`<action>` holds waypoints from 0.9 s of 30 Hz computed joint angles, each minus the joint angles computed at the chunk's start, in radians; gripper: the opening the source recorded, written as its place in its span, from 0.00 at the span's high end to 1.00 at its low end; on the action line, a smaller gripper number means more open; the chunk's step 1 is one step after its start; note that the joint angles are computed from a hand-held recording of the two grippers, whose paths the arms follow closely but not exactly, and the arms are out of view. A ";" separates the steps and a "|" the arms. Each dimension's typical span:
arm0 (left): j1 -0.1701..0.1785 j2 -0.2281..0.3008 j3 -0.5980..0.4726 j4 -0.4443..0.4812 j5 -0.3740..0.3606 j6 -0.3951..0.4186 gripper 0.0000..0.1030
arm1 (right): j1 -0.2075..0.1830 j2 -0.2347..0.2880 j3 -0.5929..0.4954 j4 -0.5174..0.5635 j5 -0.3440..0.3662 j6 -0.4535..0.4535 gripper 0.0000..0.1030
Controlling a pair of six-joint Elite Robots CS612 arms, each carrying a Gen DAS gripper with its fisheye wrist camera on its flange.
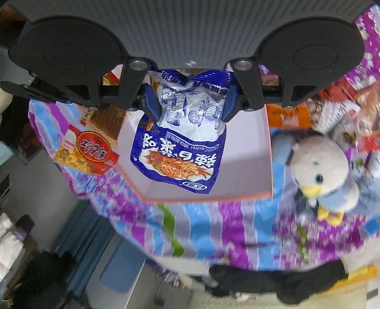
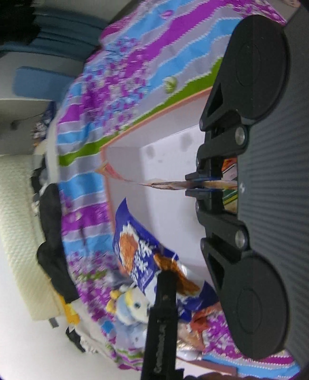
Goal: Organize snacks
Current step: 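Carry both packets over the open pink box with both tools, then open both tools to drop the packets into the pink box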
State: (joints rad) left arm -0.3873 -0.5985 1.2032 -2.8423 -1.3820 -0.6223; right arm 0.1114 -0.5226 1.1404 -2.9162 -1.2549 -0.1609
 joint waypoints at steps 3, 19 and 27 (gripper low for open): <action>0.008 0.016 -0.012 0.025 -0.029 -0.017 0.40 | -0.002 0.012 -0.012 0.034 -0.007 0.004 0.91; 0.004 -0.071 0.112 -0.135 0.011 -0.003 0.24 | -0.011 -0.032 0.054 -0.123 0.011 0.097 0.48; -0.017 -0.178 0.273 -0.305 0.104 0.022 0.24 | -0.003 -0.099 0.158 -0.327 0.072 0.141 0.48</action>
